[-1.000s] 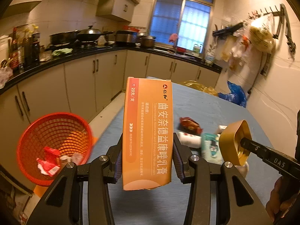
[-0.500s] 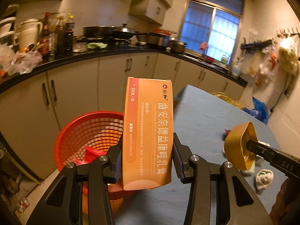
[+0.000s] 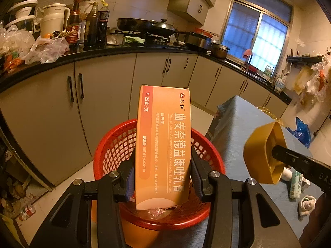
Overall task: Collect trash
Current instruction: 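Carry the orange box and paper bowl over the orange basket, then open both grippers to drop the box and bowl into the basket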
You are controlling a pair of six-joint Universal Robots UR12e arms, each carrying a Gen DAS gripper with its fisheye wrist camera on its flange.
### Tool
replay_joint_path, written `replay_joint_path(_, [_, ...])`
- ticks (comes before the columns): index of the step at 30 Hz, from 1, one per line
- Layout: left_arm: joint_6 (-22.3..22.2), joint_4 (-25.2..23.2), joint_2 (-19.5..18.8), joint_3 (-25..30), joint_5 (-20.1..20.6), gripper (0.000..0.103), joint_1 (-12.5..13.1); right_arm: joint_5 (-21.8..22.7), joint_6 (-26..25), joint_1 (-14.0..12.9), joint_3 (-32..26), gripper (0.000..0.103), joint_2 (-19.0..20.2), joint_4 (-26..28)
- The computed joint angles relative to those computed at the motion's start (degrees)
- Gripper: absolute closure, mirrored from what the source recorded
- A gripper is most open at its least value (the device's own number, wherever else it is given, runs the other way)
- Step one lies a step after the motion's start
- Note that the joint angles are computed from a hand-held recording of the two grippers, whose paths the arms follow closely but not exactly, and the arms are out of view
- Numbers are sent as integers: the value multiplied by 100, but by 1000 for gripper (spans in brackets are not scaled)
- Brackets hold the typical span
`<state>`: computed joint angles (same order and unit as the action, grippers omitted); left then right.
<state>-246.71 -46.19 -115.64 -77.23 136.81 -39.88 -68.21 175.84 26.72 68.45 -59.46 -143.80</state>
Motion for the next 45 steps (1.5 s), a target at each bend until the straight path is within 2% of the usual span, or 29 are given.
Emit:
replay_joint_path(14, [-233,-94,83,-167,-157,60,80,30,115,131,-660,91,435,567])
replay_joint_path(25, [-292,-62,131,-262,-203,60,119,23,85,190,-826,91,547,727])
replay_joint_path(34, [-242,5,124,-265,-243,60,134,-61,69,219,-894,91,590,748])
replay_joint_path(37, [-216,60,130,-285,-281,60,141,-46,43,226,-913,87,603,766])
replay_joint_path(45, [-315,86,158,-298,-206,53,108,-96,99,186,-637,84,422,266])
